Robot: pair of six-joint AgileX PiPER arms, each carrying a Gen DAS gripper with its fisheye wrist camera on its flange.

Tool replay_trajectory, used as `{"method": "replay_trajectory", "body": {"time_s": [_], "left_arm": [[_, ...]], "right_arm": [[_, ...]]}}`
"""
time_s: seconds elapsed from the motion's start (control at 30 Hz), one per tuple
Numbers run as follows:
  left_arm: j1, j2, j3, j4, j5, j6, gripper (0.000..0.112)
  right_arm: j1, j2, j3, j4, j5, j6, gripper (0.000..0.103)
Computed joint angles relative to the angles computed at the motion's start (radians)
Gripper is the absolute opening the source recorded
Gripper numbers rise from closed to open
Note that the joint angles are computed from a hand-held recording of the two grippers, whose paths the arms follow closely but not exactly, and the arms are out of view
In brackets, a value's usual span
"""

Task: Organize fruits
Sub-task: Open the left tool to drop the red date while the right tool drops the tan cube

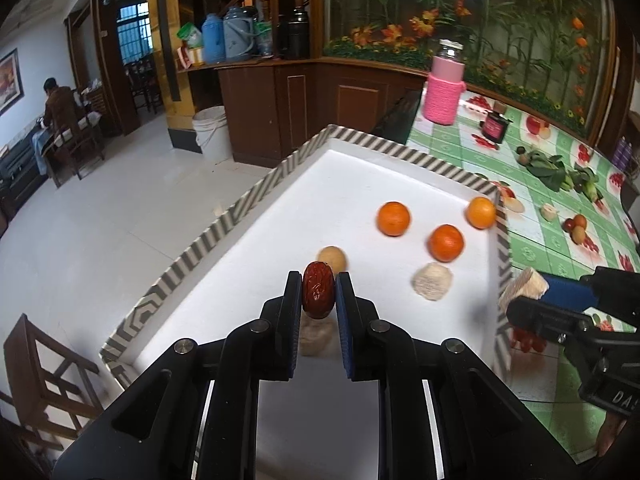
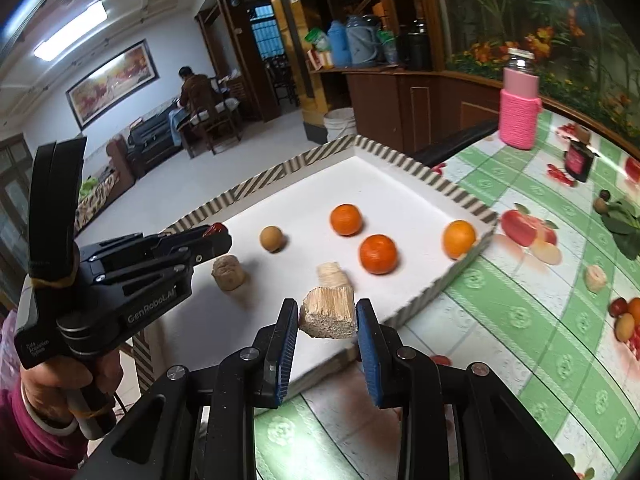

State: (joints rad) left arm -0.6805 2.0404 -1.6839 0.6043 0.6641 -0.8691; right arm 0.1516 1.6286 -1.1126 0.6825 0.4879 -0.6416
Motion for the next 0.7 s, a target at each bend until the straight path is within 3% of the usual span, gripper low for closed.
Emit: {"method": "replay_trajectory", "body": {"time_s": [0.27, 0.7], "left_arm": [[0.041, -0.005, 0.023, -0.016, -0.014, -0.002, 0.016], [0.095, -0.012, 0.057, -0.172, -0.048, 0.125, 0.016]], "right_arm": [[0.055, 0.065, -0.067, -0.044, 0.019, 0.037, 0.029], [0.113, 0.201, -0.197, -0.231, 0.048, 0.178, 0.029]]}}
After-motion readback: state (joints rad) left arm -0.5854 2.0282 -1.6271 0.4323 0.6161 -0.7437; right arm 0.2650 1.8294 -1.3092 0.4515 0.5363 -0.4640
